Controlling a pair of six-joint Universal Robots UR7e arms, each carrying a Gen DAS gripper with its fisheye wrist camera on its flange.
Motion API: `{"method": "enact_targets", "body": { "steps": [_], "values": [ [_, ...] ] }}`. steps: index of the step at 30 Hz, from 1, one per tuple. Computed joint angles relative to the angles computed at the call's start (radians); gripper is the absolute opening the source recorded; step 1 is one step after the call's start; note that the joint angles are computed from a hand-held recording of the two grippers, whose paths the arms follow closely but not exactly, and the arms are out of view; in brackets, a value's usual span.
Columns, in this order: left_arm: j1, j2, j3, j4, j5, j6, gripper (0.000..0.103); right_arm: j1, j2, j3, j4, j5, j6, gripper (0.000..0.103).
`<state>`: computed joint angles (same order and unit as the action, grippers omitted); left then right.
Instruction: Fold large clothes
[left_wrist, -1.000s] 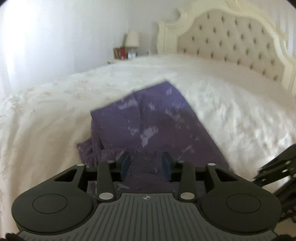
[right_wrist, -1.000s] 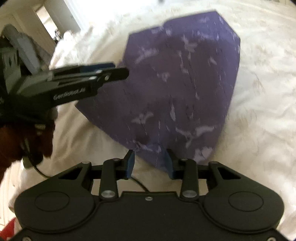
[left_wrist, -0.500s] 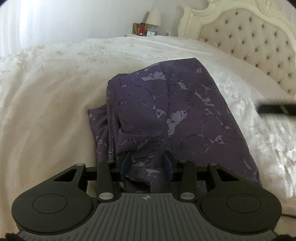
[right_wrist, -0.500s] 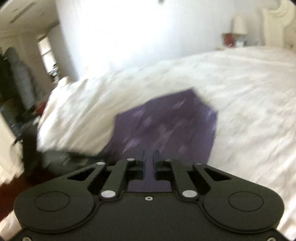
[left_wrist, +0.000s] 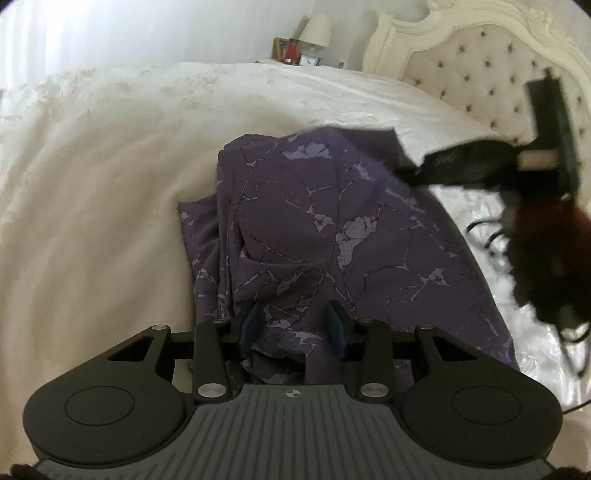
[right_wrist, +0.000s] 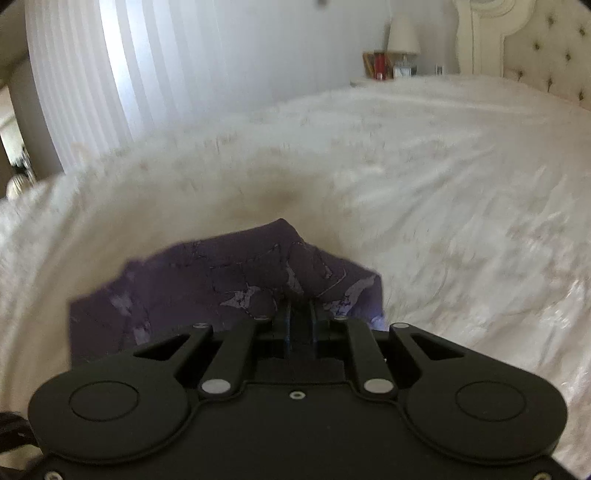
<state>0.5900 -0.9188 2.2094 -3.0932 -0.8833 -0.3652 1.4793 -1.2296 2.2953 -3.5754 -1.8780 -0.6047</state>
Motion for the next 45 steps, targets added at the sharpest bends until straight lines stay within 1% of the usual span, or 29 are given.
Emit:
{"method": "enact_targets", "body": {
  "steps": [3,9,11,14,16,19,20,22,23,24,25,26,27,28,30,31,32,34,37,39,41,45],
  "values": [
    [0.009,-0.001,-0.002,-0.003,-0.011,-0.004,0.04,0.012,0.071,0.0,-0.083,-0.066,-0.057,0.02],
    [0.013,0.007,-0.013,0.007,-0.008,-0.01,0.04,0.069,0.197,-0.036,-0.234,-0.216,-0.244,0.019],
    [0.014,0.006,-0.018,0.017,-0.01,-0.013,0.04,0.082,0.25,-0.048,-0.319,-0.248,-0.316,0.018],
    [0.016,0.007,-0.021,0.026,-0.01,-0.018,0.04,0.094,0.314,-0.055,-0.44,-0.276,-0.416,0.016],
    [0.014,0.009,-0.024,0.031,-0.004,-0.026,0.04,0.101,0.325,-0.057,-0.459,-0.288,-0.436,0.016],
    [0.014,0.006,-0.032,0.05,-0.008,-0.045,0.041,0.091,0.301,-0.05,-0.429,-0.267,-0.411,0.016],
    [0.017,0.002,-0.037,0.06,-0.017,-0.052,0.044,0.088,0.286,-0.046,-0.408,-0.257,-0.392,0.016],
    [0.027,-0.005,-0.043,0.062,-0.049,-0.05,0.054,0.085,0.247,-0.037,-0.351,-0.242,-0.344,0.016],
    [0.035,-0.012,-0.043,0.049,-0.083,-0.033,0.067,0.081,0.219,-0.029,-0.311,-0.228,-0.314,0.016],
    [0.041,-0.018,-0.041,0.042,-0.11,-0.021,0.084,0.077,0.183,-0.02,-0.266,-0.215,-0.272,0.025],
    [0.041,-0.027,-0.038,0.042,-0.126,-0.017,0.09,0.069,0.153,-0.012,-0.232,-0.199,-0.233,0.035],
    [0.031,-0.034,-0.028,0.038,-0.112,-0.022,0.097,0.057,0.113,-0.001,-0.196,-0.172,-0.191,0.061],
    [0.014,-0.04,-0.011,0.025,-0.077,-0.03,0.099,0.042,0.067,0.017,-0.161,-0.135,-0.145,0.09],
    [0.002,-0.048,0.008,0.0,-0.055,-0.029,0.101,0.016,0.006,0.041,-0.108,-0.071,-0.098,0.1],
    [-0.012,-0.073,0.051,-0.043,-0.036,-0.052,0.103,-0.054,-0.122,0.085,0.006,0.086,-0.025,0.102],
    [-0.013,-0.087,0.069,-0.054,-0.039,-0.073,0.103,-0.089,-0.178,0.103,0.053,0.145,0.003,0.102],
    [-0.011,-0.101,0.086,-0.062,-0.049,-0.094,0.103,-0.124,-0.229,0.118,0.102,0.203,0.026,0.102],
    [-0.001,-0.124,0.111,-0.067,-0.079,-0.132,0.103,-0.22,-0.34,0.142,0.237,0.357,0.077,0.102],
    [0.007,-0.138,0.128,-0.051,-0.108,-0.16,0.103,-0.356,-0.449,0.159,0.412,0.546,0.139,0.102],
    [0.018,-0.132,0.121,-0.038,-0.138,-0.157,0.103,-0.421,-0.485,0.167,0.489,0.624,0.151,0.102],
    [0.033,-0.12,0.111,-0.037,-0.173,-0.156,0.103,-0.467,-0.493,0.171,0.538,0.676,0.14,0.102],
    [0.058,-0.084,0.089,-0.044,-0.23,-0.163,0.103,-0.507,-0.457,0.156,0.639,0.727,0.123,0.103]
  ]
}}
